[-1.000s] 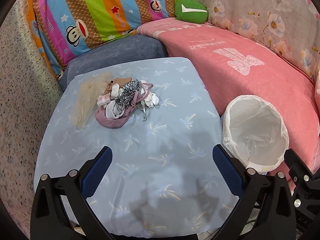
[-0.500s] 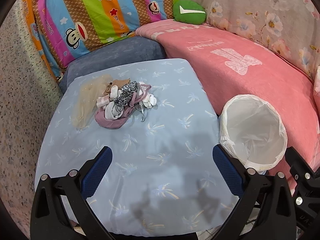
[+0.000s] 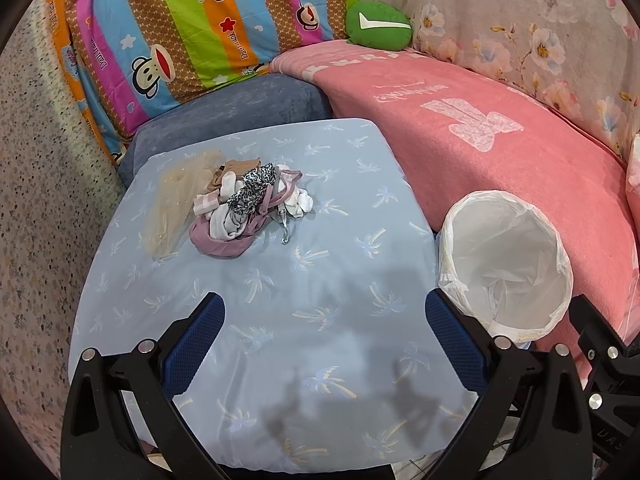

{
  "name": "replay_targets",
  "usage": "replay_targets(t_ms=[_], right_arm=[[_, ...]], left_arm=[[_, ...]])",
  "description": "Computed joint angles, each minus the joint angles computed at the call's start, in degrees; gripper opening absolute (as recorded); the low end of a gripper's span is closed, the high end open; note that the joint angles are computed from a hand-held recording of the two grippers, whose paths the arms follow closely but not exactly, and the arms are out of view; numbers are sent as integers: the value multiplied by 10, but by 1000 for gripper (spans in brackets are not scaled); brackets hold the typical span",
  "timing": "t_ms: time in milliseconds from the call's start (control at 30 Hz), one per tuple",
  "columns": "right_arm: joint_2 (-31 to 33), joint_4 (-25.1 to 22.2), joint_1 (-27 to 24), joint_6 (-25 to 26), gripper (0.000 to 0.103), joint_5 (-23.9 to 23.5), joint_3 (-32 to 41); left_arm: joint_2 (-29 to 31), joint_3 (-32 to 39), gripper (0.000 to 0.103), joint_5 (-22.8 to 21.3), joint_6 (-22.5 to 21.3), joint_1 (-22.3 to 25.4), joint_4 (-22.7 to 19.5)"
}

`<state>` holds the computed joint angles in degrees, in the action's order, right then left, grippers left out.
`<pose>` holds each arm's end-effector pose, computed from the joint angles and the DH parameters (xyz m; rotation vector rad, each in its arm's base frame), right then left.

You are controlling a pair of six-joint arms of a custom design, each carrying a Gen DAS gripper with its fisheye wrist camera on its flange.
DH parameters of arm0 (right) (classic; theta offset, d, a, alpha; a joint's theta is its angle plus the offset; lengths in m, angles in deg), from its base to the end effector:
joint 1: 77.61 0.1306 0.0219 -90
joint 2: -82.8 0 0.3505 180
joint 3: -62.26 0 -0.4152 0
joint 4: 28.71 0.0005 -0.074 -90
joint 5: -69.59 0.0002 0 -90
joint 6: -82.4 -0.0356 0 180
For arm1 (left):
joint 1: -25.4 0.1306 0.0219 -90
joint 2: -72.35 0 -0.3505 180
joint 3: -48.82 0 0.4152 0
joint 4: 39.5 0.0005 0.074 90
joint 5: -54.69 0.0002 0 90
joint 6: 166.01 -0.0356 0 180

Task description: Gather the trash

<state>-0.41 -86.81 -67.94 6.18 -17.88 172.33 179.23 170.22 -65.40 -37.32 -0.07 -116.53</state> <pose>0.5376 0.0895 0.4966 -0.4571 2.3089 -0.0871 0.5255 -0.2311 0.4770 -0.4430 2.4206 0.2402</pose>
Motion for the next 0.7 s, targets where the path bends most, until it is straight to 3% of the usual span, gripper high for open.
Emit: replay_targets(t_ms=[367, 700], right_arm=[[4, 0, 4, -12, 97, 3, 6], [24, 8, 20, -49, 97, -7, 28]], left_arm=[[1, 3, 96, 7, -9, 6, 2], [-18, -28, 96, 32, -41, 32, 43]])
